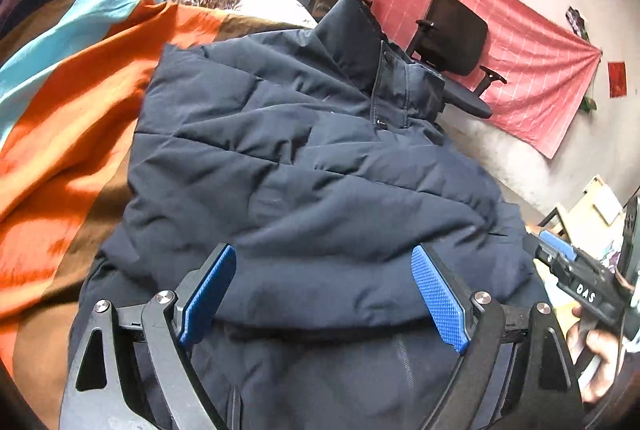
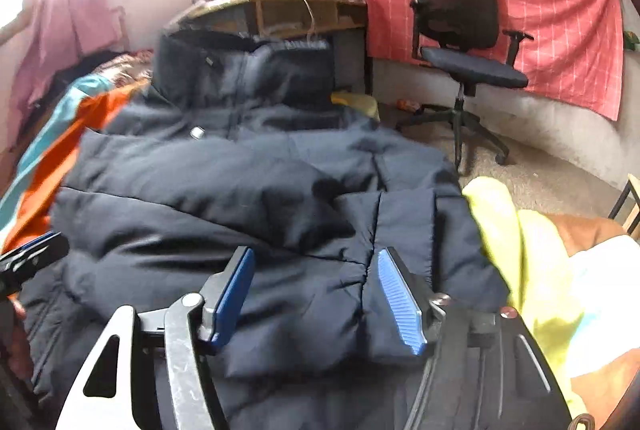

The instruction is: Fold large clothes

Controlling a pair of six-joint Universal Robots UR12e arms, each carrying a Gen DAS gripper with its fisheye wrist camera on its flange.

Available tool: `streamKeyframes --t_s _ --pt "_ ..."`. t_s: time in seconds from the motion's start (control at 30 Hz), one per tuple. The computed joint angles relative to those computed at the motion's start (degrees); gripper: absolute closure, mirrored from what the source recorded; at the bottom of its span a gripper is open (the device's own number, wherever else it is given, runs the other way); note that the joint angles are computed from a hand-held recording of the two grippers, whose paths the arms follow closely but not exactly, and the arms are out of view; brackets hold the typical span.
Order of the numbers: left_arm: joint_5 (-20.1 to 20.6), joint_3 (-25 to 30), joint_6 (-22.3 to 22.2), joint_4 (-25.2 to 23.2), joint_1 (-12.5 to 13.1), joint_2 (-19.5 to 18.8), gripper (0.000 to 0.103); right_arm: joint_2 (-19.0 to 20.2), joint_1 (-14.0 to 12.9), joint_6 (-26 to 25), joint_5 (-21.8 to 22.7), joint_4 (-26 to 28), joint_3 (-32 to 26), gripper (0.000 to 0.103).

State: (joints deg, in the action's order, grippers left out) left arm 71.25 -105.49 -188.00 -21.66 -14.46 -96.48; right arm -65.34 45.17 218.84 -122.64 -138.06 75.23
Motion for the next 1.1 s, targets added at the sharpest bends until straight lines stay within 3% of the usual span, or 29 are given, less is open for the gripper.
streamKeyframes --t_s 0.13,0.27,0.43,0.6,0.73,0.9,1.1 --pt "0.29 0.28 0.51 -3.95 0.08 2.44 0.017 -0.82 1.20 0.97 0.27 4.96 -2.30 0.035" --pt "0.18 1.19 5.91 -9.73 0.36 4.89 0.017 -1.76 2.22 4.09 2.22 9.32 -4.67 0.023" --pt "-2.60 1.85 11.01 -15.99 2.18 7.22 0.017 -2.10 3.17 12.88 4.63 18.76 -9.24 0.018" --pt "1.97 3.94 16.75 -20.90 2.30 7.29 0.017 -1.65 3.02 20.96 8.93 24.38 -12.38 0.016" --pt "4.94 6.57 19.27 -22.17 1.90 5.29 0.017 -1.16 2.09 22.13 12.96 24.05 -13.18 0.016" --pt "4.16 11.06 16.62 -18.65 2.13 0.92 0.017 0.22 0.35 19.18 14.15 23.10 -14.37 0.016" --pt "8.84 20.57 10.06 -11.05 -0.80 -8.61 0.017 1.86 -4.74 15.17 17.56 12.43 -12.88 0.016"
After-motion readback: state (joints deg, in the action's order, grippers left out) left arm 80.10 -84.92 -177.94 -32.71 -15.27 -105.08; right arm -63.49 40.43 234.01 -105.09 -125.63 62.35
